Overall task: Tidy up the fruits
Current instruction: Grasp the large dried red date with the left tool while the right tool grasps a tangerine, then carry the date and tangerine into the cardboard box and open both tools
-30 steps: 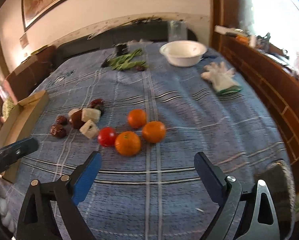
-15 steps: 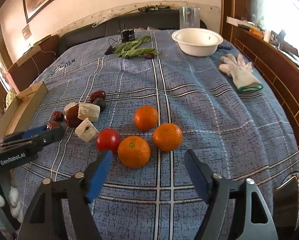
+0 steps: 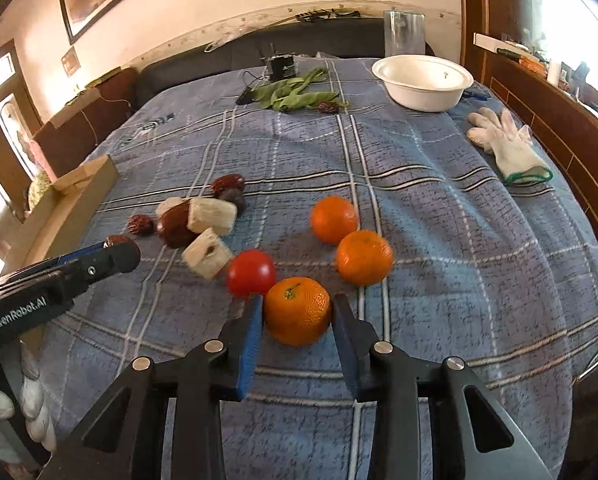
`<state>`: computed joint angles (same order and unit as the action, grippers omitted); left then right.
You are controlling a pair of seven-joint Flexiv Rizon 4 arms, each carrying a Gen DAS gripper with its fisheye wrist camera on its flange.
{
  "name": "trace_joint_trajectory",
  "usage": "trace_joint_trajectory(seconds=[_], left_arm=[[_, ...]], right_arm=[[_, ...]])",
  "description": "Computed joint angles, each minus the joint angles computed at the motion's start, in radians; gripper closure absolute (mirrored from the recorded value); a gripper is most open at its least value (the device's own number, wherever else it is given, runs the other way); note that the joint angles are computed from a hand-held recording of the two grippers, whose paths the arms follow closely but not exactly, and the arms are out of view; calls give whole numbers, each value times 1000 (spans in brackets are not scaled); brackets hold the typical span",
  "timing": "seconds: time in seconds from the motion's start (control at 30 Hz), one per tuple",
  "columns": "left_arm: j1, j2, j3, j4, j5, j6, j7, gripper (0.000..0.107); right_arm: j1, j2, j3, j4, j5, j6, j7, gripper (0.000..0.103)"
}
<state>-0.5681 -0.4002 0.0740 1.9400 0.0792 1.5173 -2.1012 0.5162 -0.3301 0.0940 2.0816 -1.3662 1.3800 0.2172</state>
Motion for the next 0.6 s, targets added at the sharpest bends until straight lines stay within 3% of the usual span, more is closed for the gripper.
trace_joint_trajectory(seconds=[0.17, 0.3, 0.43, 0.6], left_arm=[[94, 92, -101, 136, -74, 96, 42, 63], [133, 189, -119, 230, -118, 134, 73, 63], [83, 283, 33, 221, 26, 33, -4, 63], [190, 337, 53, 176, 98, -132, 14, 63]], right_arm=[[-4, 38, 19, 17, -39, 1, 36, 66], [10, 56, 44, -2, -16, -9, -14, 66], [51, 25, 61, -88, 25, 19, -108, 65], [121, -107, 92, -283, 210, 71, -335, 65]])
